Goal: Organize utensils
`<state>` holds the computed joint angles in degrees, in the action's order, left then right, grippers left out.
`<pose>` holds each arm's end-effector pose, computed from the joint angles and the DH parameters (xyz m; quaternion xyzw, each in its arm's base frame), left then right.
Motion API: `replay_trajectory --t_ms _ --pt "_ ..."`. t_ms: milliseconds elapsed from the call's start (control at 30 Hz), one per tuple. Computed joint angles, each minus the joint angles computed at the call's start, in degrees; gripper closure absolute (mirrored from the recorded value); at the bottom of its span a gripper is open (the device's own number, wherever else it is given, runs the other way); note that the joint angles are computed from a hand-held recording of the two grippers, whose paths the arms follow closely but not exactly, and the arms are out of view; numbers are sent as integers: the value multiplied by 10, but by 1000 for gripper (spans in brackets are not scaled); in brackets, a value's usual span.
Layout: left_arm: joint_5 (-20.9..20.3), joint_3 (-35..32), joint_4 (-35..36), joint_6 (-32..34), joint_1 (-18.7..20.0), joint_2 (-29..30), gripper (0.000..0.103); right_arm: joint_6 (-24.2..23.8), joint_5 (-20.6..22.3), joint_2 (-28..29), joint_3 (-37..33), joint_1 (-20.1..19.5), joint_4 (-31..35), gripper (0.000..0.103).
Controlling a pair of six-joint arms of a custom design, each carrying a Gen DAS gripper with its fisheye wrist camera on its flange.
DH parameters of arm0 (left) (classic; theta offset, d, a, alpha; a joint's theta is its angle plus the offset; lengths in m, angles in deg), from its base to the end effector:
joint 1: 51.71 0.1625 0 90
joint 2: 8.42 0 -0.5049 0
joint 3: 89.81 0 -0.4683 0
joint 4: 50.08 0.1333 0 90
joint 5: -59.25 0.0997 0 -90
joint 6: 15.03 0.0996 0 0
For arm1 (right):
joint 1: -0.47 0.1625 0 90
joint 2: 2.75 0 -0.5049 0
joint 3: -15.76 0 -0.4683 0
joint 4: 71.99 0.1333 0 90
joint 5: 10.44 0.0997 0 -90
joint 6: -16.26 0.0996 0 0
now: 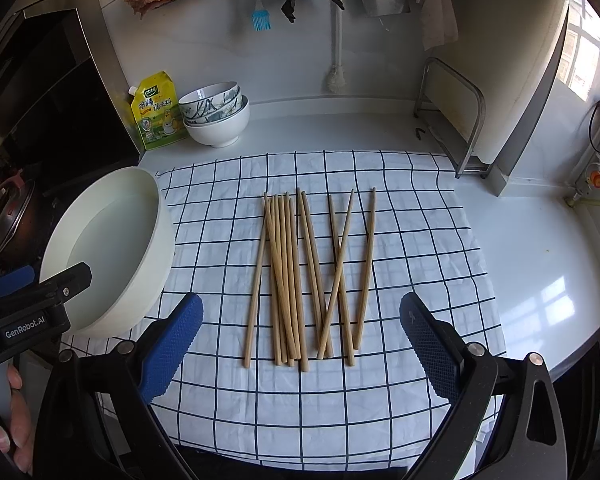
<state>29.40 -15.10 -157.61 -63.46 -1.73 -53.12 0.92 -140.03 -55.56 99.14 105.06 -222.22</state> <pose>-0.3790 -0.7930 0.2135 -0.0088 0.8619 -0.2801 0.4226 0.2774 -0.7886 0.3092 0.1511 -0.9011 0.2387 0.3289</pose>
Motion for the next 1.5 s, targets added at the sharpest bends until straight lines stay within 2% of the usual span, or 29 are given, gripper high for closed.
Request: replay_trajectory --t_ms 967,1167,1333,1500 --pt "-4 3 -28 27 -2 5 6 6 9 -6 2 -4 11 9" --pt "-23 -6 -100 99 -1 31 6 3 7 -20 10 -19 10 9" --pt "-13 -30 -133 138 1 71 6 -17 3 -30 15 -42 -12 9" --pt "-30 -56 -131 126 14 105 6 -37 15 -26 9 -70 -20 9"
